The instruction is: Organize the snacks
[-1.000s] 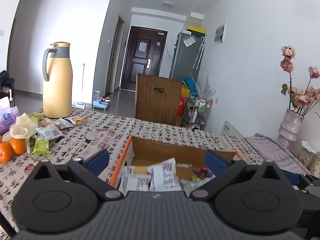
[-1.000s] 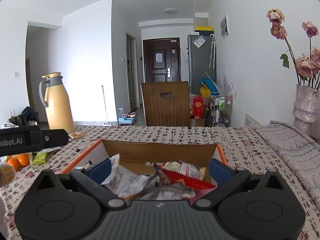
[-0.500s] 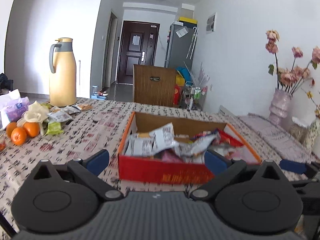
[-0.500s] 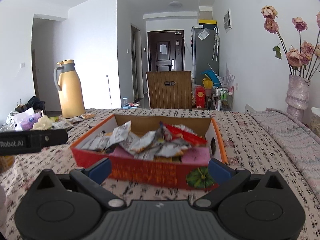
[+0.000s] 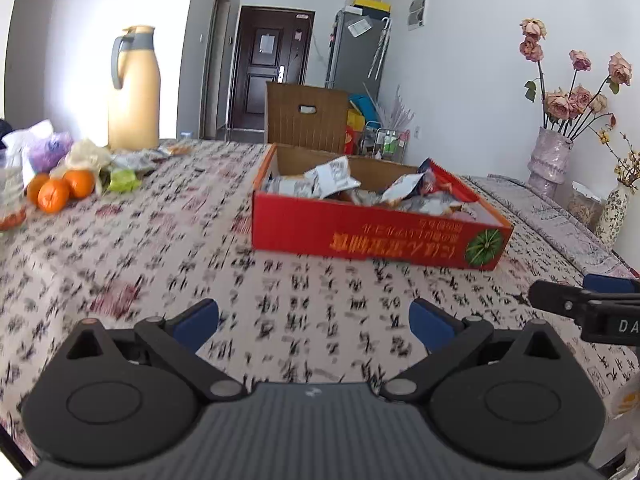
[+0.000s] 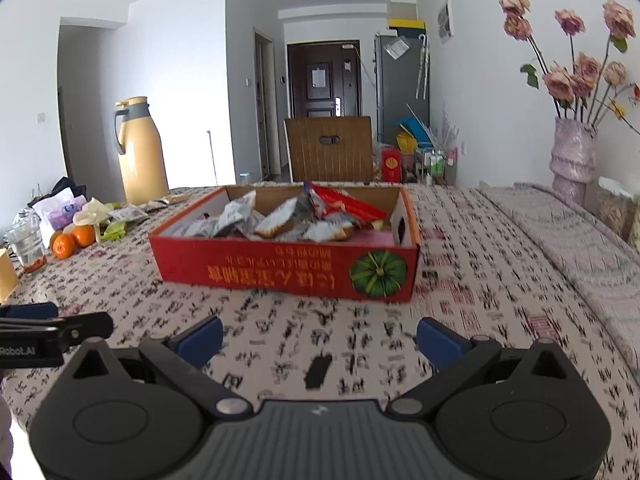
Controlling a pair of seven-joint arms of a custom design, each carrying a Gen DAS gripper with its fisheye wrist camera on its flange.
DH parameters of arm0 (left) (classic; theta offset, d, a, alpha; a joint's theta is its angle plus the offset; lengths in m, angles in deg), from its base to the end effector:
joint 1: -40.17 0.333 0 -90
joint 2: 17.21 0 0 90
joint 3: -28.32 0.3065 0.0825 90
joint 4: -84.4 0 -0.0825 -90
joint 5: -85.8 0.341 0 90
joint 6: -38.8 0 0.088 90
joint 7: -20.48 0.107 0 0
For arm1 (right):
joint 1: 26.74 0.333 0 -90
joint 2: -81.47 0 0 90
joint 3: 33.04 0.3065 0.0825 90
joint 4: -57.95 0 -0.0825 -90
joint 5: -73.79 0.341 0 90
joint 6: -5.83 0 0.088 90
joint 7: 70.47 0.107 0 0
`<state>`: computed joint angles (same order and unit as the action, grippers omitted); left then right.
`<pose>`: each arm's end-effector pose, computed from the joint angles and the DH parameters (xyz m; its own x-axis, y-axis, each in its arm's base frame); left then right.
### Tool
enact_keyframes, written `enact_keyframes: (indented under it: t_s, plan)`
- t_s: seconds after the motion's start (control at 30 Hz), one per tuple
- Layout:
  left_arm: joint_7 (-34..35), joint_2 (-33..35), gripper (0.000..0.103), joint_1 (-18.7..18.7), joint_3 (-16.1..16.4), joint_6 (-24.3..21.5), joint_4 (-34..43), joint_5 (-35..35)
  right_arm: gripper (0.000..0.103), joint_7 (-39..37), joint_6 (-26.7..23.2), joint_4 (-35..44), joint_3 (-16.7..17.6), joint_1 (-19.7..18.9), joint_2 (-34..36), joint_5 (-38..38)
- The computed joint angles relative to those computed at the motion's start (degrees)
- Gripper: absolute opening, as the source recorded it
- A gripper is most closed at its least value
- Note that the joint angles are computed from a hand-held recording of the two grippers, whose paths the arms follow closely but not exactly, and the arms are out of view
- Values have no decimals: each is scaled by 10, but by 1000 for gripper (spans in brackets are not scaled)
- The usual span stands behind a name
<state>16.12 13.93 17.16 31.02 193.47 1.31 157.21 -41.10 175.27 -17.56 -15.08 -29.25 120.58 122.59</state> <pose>0.6433 -0.2801 0.4422 0.2072 -0.9693 0.1326 -0.4542 -0.2154 -0.8644 0.7275 0.0740 0.4468 0.4148 -0.9069 -0.0740 -0.4488 -0.1332 -0.8836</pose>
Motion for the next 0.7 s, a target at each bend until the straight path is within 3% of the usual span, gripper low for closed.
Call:
enact_keyframes:
  t_s: [0.13, 0.33, 0.7]
  plan:
    - [-26, -14, 103, -1, 1, 3, -26, 17, 103, -4, 0, -40, -2, -8, -20, 8]
    - [-12, -13, 103, 5, -10, 8, -27, 10, 103, 14, -6, -77, -17, -7, -35, 11]
    - [-1, -16, 103, -3, -10, 6, -29, 8, 103, -20, 3, -98, -3, -19, -49, 48]
